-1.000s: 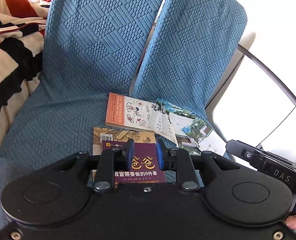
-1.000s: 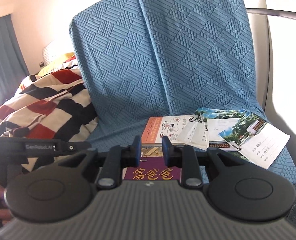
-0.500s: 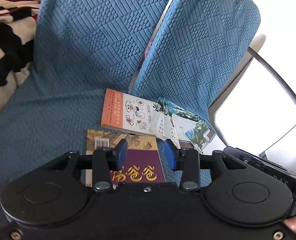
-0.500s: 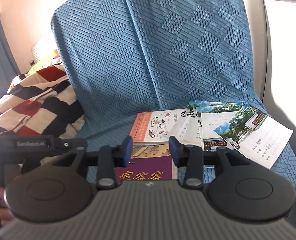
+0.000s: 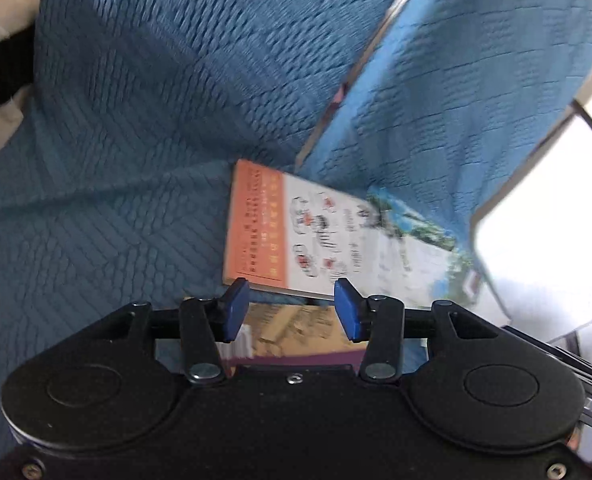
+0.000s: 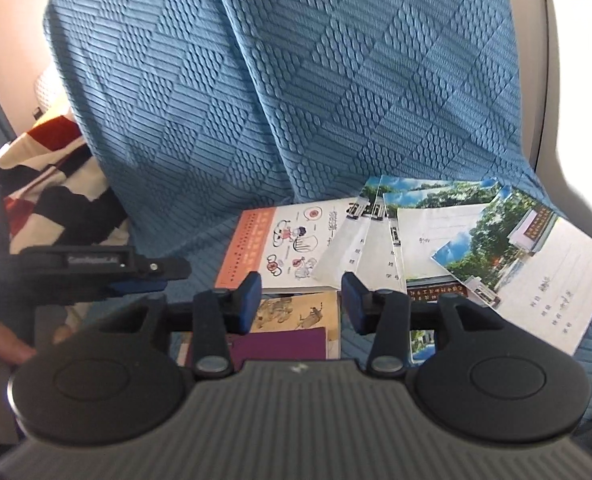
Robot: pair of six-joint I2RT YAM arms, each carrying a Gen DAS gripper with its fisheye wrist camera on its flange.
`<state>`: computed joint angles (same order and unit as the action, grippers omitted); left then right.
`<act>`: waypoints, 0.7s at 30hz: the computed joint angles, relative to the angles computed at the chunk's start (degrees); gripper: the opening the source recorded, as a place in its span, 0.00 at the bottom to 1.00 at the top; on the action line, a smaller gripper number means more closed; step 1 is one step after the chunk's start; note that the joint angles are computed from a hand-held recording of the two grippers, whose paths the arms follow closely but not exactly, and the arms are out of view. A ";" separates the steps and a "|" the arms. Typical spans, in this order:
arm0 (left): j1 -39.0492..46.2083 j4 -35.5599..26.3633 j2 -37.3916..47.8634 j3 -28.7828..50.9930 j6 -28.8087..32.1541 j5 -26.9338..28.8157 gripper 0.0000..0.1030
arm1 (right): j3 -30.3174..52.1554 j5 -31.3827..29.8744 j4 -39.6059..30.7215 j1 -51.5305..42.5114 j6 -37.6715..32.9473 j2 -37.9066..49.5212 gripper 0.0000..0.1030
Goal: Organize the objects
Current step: 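Open the left tool and withdraw it from the purple paperback, then move the left tool to the orange cartoon book's edge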
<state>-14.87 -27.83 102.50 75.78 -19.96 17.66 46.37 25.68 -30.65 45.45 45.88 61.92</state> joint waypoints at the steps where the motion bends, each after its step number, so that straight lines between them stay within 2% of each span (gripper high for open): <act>1: 0.40 -0.11 2.09 1.08 0.42 0.25 0.42 | -0.09 -0.92 1.06 -1.03 -0.50 0.98 0.45; 6: 1.46 -1.34 10.88 6.60 1.52 0.11 0.37 | -0.70 -4.68 5.45 -5.19 -1.95 4.88 0.45; 14: 1.12 -4.05 19.64 14.21 3.58 0.25 0.29 | -1.05 -7.98 8.91 -8.34 -2.55 9.88 0.45; 18: 0.73 -4.07 21.58 16.05 4.03 0.52 0.27 | -1.04 -8.88 9.78 -8.81 -2.65 11.49 0.45; 21: 0.23 -3.17 21.31 15.44 4.52 -1.39 0.19 | -0.85 -8.70 9.89 -8.74 -2.43 12.29 0.45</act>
